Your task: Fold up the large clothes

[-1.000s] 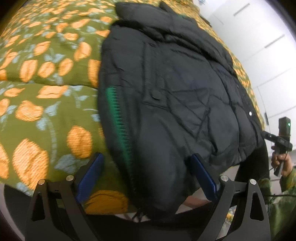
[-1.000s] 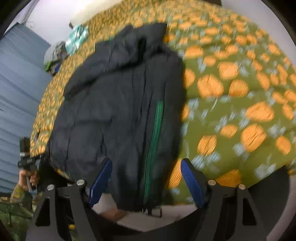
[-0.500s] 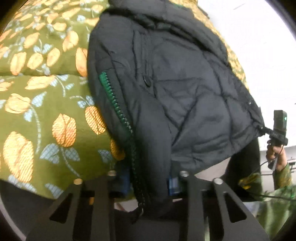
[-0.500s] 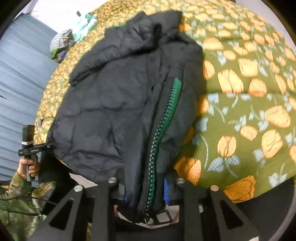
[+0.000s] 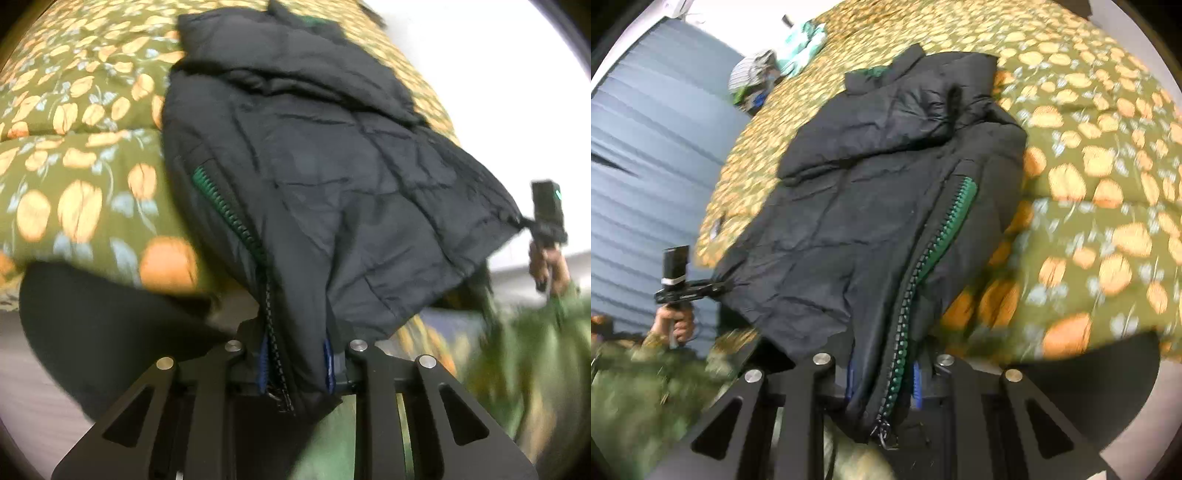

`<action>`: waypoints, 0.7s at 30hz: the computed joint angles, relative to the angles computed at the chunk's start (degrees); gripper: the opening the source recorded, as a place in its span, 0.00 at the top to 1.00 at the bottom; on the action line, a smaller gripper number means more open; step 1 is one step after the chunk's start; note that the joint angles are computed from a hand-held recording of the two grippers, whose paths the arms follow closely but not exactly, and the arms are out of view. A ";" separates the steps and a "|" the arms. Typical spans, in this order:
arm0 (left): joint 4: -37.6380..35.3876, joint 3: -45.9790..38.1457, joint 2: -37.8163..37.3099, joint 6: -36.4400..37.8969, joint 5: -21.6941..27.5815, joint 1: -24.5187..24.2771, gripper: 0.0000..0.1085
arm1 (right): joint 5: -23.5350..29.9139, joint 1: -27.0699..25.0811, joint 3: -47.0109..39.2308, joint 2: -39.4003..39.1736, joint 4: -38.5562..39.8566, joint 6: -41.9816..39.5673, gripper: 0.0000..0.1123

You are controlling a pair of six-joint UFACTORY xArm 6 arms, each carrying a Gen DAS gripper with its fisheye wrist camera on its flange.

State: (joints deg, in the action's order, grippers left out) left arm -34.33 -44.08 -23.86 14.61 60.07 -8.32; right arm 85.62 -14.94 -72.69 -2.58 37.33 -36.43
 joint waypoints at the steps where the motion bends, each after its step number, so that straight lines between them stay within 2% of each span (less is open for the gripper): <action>1: -1.22 0.61 -2.48 0.95 2.86 1.01 0.81 | 2.41 -1.08 -0.76 -0.10 0.71 0.16 0.81; 3: -4.76 0.89 -6.35 2.68 7.53 3.73 0.82 | 8.39 -4.04 -3.53 0.08 4.05 1.63 0.82; 4: -6.90 0.33 -7.46 3.46 8.96 5.31 0.82 | 9.46 -4.71 -4.44 0.27 5.32 2.19 0.82; 5: -8.64 -0.82 -7.63 4.13 9.12 6.68 0.82 | 10.25 -5.38 -6.61 1.23 7.54 3.25 0.82; 7: -11.31 -3.92 -5.15 5.39 5.75 7.38 0.82 | 8.85 -4.79 -10.07 3.91 11.79 4.42 0.82; 9: -15.13 -8.55 0.40 8.02 1.13 7.53 0.82 | 6.27 -3.56 -13.72 7.74 15.44 4.44 0.82; 11: -17.60 -15.52 8.91 9.21 -3.79 6.88 0.82 | 1.71 -0.94 -20.67 15.29 18.93 5.50 0.82; 14: -15.24 -25.40 20.82 7.80 -10.05 4.96 0.82 | -3.59 2.41 -29.26 25.13 21.60 8.38 0.82; 18: -8.69 -38.09 36.09 0.73 -15.52 3.12 0.79 | -10.09 4.74 -39.87 38.56 23.47 13.77 0.82; 21: -7.52 -42.01 40.68 -1.55 -13.65 3.70 0.73 | -16.23 5.79 -40.84 43.23 25.18 18.13 0.81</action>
